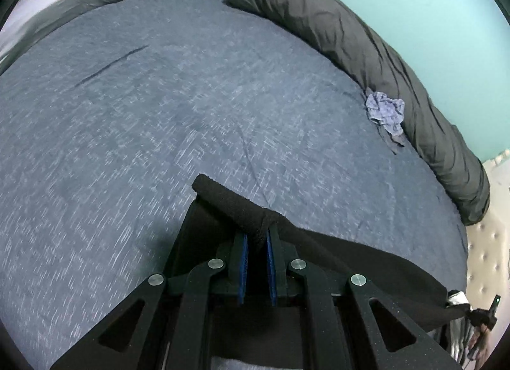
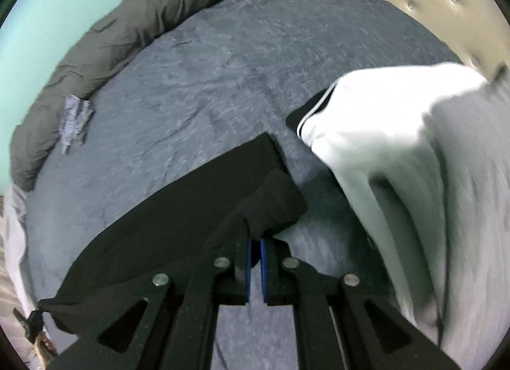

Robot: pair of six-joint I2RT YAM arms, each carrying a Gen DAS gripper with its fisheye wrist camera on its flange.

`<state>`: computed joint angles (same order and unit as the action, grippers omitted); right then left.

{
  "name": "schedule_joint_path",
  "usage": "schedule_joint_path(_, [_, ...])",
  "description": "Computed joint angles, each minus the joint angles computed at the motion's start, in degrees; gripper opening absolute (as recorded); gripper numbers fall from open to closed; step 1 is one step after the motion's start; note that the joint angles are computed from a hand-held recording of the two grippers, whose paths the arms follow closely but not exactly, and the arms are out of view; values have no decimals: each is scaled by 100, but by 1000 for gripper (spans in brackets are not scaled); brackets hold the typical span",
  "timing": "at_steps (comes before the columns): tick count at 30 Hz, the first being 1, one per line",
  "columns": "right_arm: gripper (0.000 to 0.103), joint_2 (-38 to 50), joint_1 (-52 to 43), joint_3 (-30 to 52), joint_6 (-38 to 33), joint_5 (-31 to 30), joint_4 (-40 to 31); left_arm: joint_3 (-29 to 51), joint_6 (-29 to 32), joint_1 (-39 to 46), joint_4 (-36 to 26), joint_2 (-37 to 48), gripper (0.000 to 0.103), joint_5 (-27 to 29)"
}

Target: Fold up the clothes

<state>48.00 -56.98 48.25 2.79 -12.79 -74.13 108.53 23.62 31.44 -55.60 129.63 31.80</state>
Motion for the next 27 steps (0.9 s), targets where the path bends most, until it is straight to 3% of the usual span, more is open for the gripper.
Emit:
schedule_joint_path(6, [4, 1203, 1032, -71, 958, 584, 1324, 453, -267, -324, 167, 599, 11, -380])
schedule_joint_path(12, [4, 2294, 1577, -284, 1360, 929, 2585, 358, -295, -615, 669, 977, 16, -767])
schedule_joint_path(15, [18, 2578, 1637, -506, 1301, 921, 3207, -19, -231, -668, 1114, 872, 18, -807])
schedule_joint_path(17, [26, 2413, 1602, -706, 1064, 1015, 3558, -121, -225, -616, 1237, 808, 24, -668])
schedule_joint_path(19, [50, 2145, 1532, -834, 838, 1137, 3662, -304, -277, -510, 1410, 650, 34, -481])
schedule_joint_path(21, [50, 1691, 1326, -1010, 595, 1041, 3751, -501, -277, -401, 1544, 455, 43, -302])
schedule_joint_path(27, [51, -139, 926, -1743, 9, 316, 3486, -2010, 9, -26, 2224, -668, 46, 100])
